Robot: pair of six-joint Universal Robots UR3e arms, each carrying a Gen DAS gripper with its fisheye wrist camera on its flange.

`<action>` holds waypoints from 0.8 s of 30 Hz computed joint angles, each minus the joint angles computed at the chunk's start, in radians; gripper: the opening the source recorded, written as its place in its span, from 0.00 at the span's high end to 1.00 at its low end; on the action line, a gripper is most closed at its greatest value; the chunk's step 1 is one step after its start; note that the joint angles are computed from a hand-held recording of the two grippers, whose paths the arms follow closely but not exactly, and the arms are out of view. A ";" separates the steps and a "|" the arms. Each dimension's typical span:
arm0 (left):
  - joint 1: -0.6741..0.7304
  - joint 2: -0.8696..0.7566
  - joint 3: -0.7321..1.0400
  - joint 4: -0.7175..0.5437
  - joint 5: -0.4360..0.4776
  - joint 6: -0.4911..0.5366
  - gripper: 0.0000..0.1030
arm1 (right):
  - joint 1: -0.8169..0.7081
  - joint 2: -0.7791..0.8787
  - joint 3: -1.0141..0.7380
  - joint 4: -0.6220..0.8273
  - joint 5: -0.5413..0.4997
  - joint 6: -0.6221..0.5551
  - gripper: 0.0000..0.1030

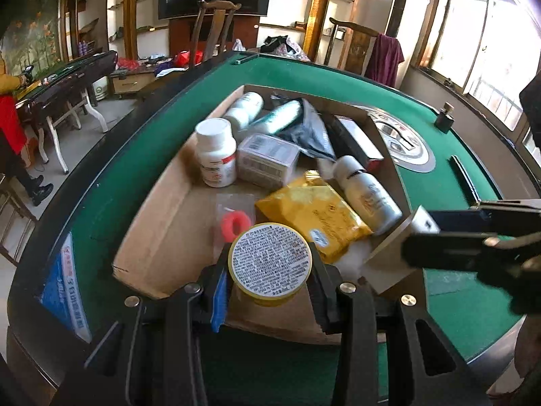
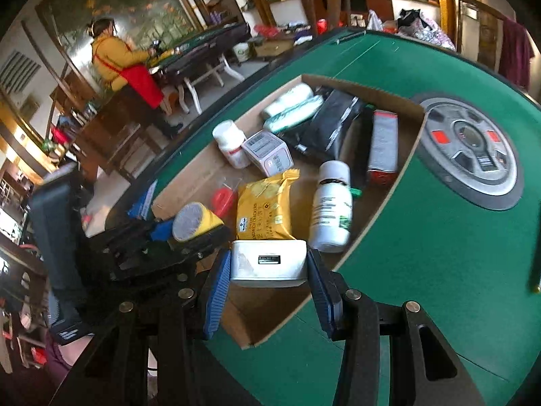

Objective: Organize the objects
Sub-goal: 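Carry the tape roll and charger into the cardboard box and open both tools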

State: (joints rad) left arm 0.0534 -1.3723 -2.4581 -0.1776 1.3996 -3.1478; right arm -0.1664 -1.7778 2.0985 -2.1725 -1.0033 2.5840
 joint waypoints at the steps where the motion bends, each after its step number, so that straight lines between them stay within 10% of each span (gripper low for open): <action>1: 0.012 -0.006 -0.002 0.006 -0.008 0.004 0.62 | 0.026 0.033 -0.012 -0.028 -0.019 0.020 0.52; 8: 0.109 0.028 -0.045 0.030 -0.095 0.009 0.60 | 0.145 0.184 -0.105 -0.128 -0.112 0.104 0.52; 24: 0.265 0.325 -0.131 -0.098 -0.196 -0.005 0.18 | 0.209 0.217 -0.113 -0.134 -0.171 0.119 0.36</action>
